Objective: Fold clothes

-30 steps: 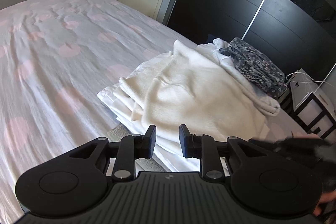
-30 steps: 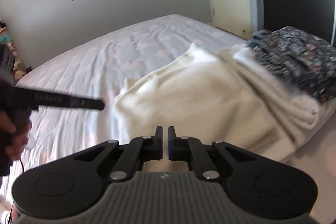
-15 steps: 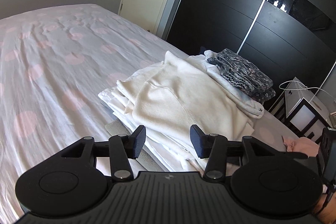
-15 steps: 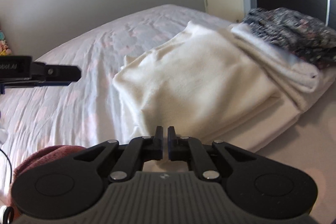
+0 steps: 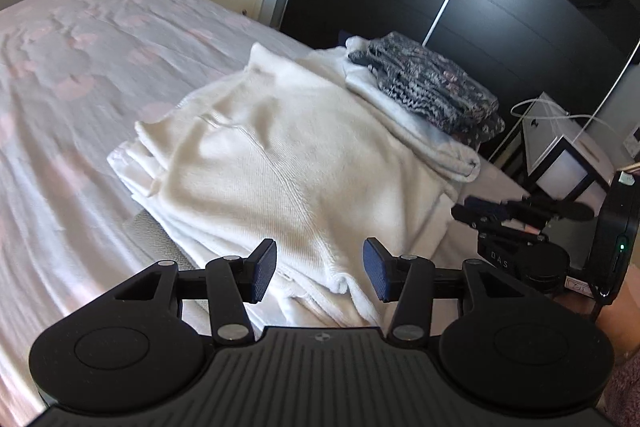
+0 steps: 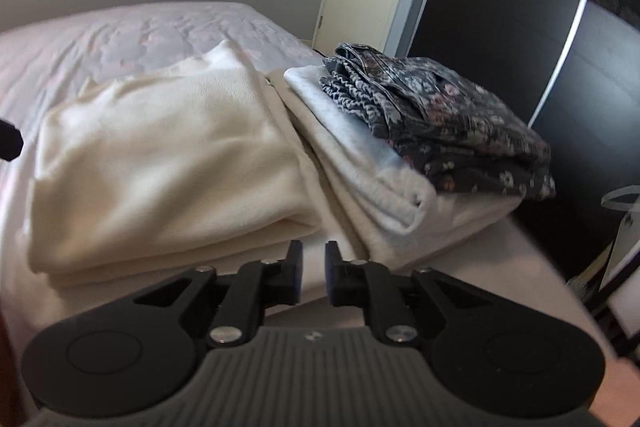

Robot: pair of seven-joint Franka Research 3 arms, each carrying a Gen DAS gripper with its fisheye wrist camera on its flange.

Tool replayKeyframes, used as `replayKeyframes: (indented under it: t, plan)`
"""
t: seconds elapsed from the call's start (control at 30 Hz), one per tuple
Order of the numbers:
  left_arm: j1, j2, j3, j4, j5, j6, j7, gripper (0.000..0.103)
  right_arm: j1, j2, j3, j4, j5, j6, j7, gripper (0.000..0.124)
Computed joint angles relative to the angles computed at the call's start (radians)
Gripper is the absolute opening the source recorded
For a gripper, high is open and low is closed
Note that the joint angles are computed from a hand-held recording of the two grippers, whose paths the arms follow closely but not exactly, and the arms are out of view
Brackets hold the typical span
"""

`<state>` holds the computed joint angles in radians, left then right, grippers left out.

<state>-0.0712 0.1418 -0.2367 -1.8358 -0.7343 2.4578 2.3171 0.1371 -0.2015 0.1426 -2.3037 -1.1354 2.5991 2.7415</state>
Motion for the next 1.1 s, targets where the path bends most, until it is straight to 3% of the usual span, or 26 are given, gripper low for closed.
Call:
replayKeyframes:
  t: [0.33, 0.5, 0.57, 0.7, 0.97, 1.1]
  plan:
    - [0.009, 0.103, -0.025, 0.108, 0.104, -0.038, -0.078, 0.041, 0.075, 0.109, -0.015, 0.075, -0.245, -0.112, -0.292, 0.026]
    - [0.015, 0.121, -0.036, 0.125, 0.14, -0.033, -0.091, 0.036, 0.109, 0.111, -0.021, 0.055, -0.381, -0.14, -0.328, 0.024]
    - [0.016, 0.121, -0.039, 0.123, 0.158, -0.025, -0.088, 0.031, 0.116, 0.105, -0.028, 0.047, -0.393, -0.137, -0.338, 0.011]
    - [0.016, 0.127, -0.04, 0.13, 0.198, -0.027, -0.095, 0.023, 0.124, 0.073, -0.026, 0.019, -0.436, -0.158, -0.318, 0.006]
    - [0.03, 0.12, -0.047, 0.115, 0.198, -0.033, -0.082, 0.022, 0.121, 0.075, -0.027, 0.007, -0.375, -0.159, -0.38, 0.006]
    - [0.039, 0.102, -0.043, 0.101, 0.166, -0.044, -0.082, 0.022, 0.127, 0.059, -0.02, 0.0, -0.274, -0.193, -0.415, 0.005]
